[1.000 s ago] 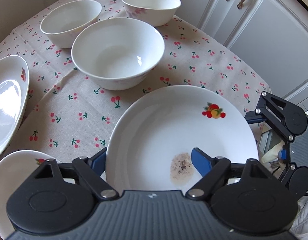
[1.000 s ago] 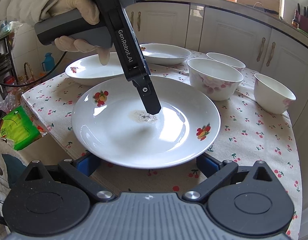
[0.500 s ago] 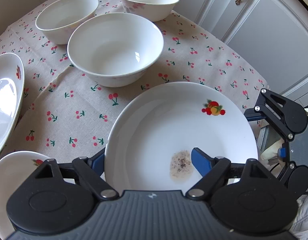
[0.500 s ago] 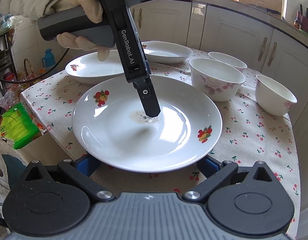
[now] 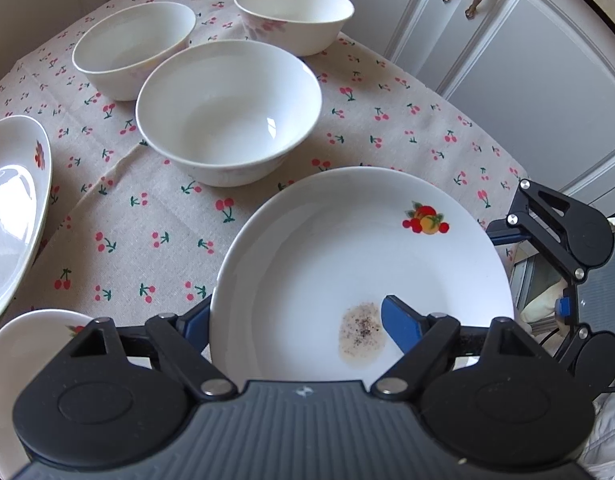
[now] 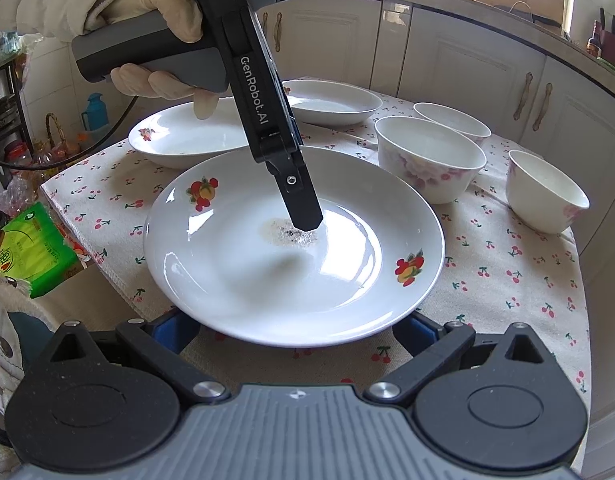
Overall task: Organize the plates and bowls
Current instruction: 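Lift the stained plate with the left gripper toward another white plate, then lower the stained plate onto the other white plate with the left gripper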
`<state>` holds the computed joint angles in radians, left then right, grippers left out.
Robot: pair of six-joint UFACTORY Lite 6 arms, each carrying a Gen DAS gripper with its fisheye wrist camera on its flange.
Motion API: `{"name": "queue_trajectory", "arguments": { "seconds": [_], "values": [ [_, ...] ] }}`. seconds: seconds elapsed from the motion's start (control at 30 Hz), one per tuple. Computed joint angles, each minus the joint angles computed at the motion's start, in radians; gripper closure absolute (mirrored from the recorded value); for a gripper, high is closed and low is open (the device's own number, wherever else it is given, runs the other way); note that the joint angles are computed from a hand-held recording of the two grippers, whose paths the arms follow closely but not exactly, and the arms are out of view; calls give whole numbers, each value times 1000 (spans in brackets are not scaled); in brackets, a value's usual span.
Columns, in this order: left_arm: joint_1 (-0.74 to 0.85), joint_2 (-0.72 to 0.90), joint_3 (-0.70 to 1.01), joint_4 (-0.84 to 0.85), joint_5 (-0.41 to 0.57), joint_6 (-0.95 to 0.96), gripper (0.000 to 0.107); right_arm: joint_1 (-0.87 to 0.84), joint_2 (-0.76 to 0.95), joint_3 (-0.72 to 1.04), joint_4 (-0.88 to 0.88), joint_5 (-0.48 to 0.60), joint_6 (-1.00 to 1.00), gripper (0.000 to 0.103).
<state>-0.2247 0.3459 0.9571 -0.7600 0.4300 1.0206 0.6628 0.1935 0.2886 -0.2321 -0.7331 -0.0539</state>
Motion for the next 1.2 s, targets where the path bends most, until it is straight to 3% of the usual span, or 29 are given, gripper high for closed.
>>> {"name": "queue_trajectory", "arguments": {
  "seconds": [0.57, 1.2],
  "values": [
    [150, -152, -60, -14, 54, 61, 22, 19, -50, 144, -101, 157, 54, 0],
    [491, -200, -138, -125, 135, 344, 22, 186, 179, 518, -114, 326, 106, 0]
  ]
}}
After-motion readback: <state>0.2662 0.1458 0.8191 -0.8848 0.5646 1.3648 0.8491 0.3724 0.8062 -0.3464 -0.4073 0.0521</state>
